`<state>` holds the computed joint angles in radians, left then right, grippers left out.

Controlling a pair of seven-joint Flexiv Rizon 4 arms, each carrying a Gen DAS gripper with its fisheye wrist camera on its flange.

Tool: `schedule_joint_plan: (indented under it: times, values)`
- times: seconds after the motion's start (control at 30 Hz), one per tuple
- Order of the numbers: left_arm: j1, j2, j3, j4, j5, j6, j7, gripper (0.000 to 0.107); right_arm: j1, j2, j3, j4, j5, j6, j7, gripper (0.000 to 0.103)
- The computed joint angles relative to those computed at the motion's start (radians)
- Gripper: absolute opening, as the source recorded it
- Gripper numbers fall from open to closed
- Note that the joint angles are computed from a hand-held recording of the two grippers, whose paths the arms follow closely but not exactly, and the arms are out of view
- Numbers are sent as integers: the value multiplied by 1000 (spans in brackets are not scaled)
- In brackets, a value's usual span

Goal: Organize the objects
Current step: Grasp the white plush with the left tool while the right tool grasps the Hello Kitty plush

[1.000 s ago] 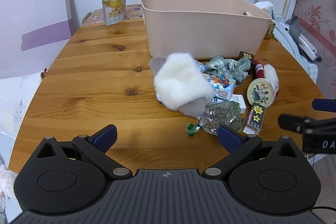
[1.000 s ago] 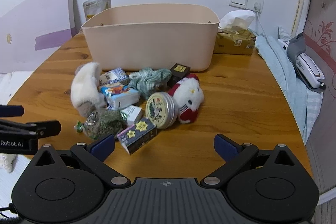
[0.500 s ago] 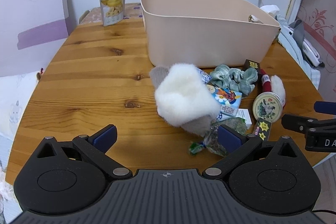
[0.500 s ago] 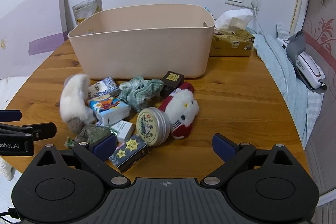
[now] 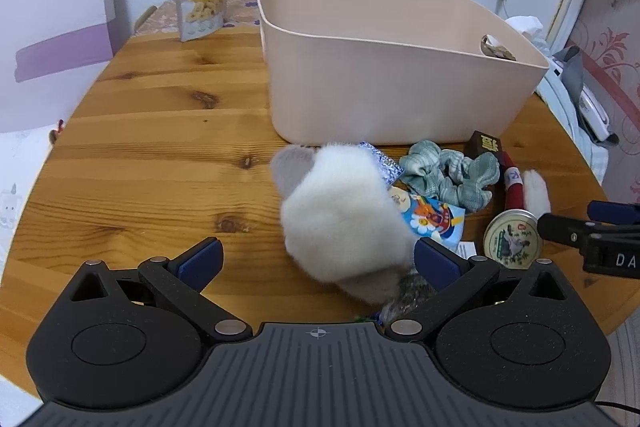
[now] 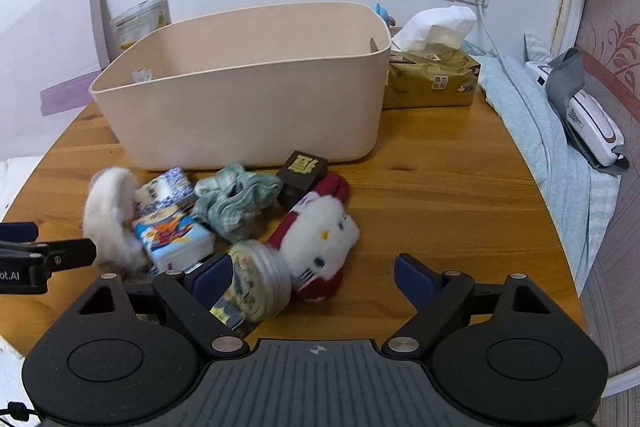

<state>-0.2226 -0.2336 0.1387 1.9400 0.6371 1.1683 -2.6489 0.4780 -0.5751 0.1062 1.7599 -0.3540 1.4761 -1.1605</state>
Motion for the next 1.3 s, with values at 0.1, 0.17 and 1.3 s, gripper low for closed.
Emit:
schedule_joint_plan:
  times: [0.1,0.17,1.3]
  values:
    - [20,-18,-7,-4,-40,24,37,103,1,-23,-9,-35,2,-14,8,90]
    - [20,-29,-1,-14,-51,29,48,103,3,-36,-17,-53,-1,-20,11,89]
    - [34,-100,42,116,-496,258,327,33,-73,-155,132,-241,192,-182,-188,40]
